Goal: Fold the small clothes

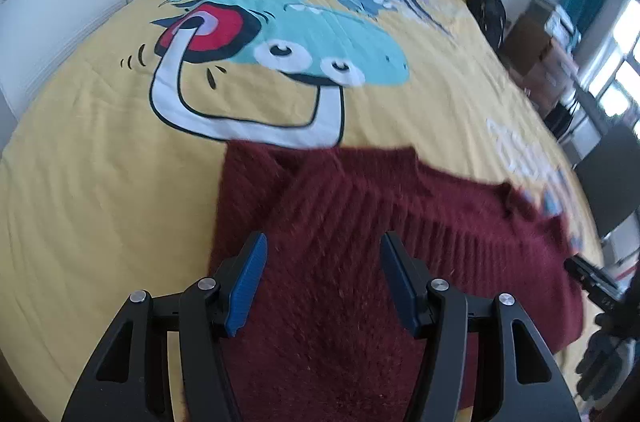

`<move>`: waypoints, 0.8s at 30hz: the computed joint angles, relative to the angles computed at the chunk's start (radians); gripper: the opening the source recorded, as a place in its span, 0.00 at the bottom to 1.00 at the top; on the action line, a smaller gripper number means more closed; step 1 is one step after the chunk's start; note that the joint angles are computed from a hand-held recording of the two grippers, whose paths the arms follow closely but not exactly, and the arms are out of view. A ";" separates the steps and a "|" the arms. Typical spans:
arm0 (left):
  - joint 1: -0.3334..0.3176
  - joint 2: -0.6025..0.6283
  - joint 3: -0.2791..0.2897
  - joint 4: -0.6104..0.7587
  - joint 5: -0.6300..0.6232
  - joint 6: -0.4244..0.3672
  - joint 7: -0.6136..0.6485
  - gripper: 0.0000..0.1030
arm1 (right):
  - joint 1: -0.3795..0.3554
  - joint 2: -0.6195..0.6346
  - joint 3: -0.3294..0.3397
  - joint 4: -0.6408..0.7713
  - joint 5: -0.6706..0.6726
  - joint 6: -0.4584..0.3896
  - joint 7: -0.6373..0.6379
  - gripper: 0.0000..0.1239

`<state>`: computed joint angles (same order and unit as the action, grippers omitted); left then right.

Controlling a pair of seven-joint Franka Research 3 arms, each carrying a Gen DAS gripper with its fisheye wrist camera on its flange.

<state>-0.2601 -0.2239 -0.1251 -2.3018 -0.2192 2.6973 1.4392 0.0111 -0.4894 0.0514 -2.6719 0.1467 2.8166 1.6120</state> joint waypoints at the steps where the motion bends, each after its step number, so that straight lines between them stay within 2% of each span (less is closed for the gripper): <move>1: 0.003 -0.002 -0.008 -0.013 0.016 0.009 -0.007 0.52 | -0.002 -0.001 0.013 -0.020 0.000 0.011 0.016 0.51; 4: 0.006 0.006 -0.027 -0.044 0.062 0.016 -0.040 0.52 | -0.026 0.005 0.044 -0.058 -0.037 0.037 0.042 0.52; 7: 0.018 -0.002 -0.047 -0.091 0.142 0.049 -0.084 0.52 | 0.001 -0.009 0.005 -0.088 -0.022 0.066 0.008 0.53; 10: 0.000 -0.022 -0.029 -0.117 0.142 0.054 -0.071 0.52 | 0.007 -0.020 -0.024 -0.091 0.002 0.050 -0.023 0.53; 13: -0.015 -0.043 -0.007 -0.126 0.117 0.024 -0.046 0.52 | -0.037 -0.043 0.013 -0.083 -0.015 0.013 0.007 0.53; 16: 0.004 -0.074 -0.029 -0.125 0.167 0.002 -0.089 0.52 | -0.064 -0.089 0.057 -0.090 -0.055 0.000 0.046 0.53; 24: -0.008 -0.091 -0.050 -0.130 0.227 0.043 -0.194 0.52 | 0.009 -0.148 0.091 -0.103 -0.086 -0.034 0.041 0.53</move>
